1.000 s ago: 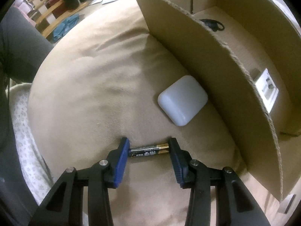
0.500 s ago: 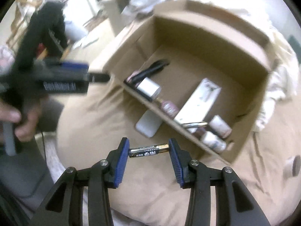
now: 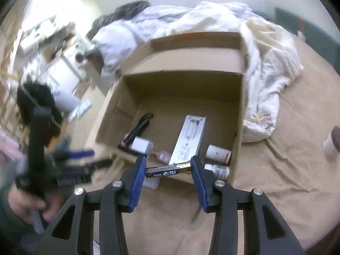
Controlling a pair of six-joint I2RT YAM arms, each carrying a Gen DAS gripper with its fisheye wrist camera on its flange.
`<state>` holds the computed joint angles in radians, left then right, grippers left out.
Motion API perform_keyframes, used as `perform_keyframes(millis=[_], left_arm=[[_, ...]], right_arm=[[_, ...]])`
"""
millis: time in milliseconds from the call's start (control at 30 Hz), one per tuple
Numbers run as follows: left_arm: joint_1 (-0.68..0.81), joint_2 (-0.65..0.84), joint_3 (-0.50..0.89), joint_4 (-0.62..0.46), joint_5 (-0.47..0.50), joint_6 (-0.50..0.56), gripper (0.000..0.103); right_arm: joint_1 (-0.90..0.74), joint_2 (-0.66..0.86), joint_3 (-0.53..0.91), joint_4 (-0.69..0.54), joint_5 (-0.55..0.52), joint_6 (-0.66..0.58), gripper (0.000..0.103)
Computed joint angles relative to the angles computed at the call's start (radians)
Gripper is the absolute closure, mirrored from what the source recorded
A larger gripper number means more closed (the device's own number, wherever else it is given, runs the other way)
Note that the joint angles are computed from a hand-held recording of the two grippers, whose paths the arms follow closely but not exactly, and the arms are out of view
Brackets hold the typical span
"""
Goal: Organize rigid objects
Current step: 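Grasp the white earbud case with the left tool while the right tool holds the battery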
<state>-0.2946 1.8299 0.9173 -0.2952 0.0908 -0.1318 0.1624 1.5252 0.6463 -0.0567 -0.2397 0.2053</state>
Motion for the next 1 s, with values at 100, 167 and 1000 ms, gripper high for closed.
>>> perform_keyframes(millis=[100, 167, 1000], left_arm=[[-0.028, 0.072, 0.05, -0.039, -0.015, -0.02, 0.037], [-0.038, 0.117, 0.082, -0.063, -0.003, -0.045, 0.037], [-0.23, 0.477, 0.358, -0.098, -0.096, -0.231, 0.04]], right_arm=[[-0.032, 0.014, 0.009, 0.003, -0.007, 0.025, 0.058], [-0.044, 0.021, 0.014, 0.002, -0.011, 0.033, 0.058], [-0.111, 0.06, 0.054, -0.042, -0.082, -0.001, 0.058]])
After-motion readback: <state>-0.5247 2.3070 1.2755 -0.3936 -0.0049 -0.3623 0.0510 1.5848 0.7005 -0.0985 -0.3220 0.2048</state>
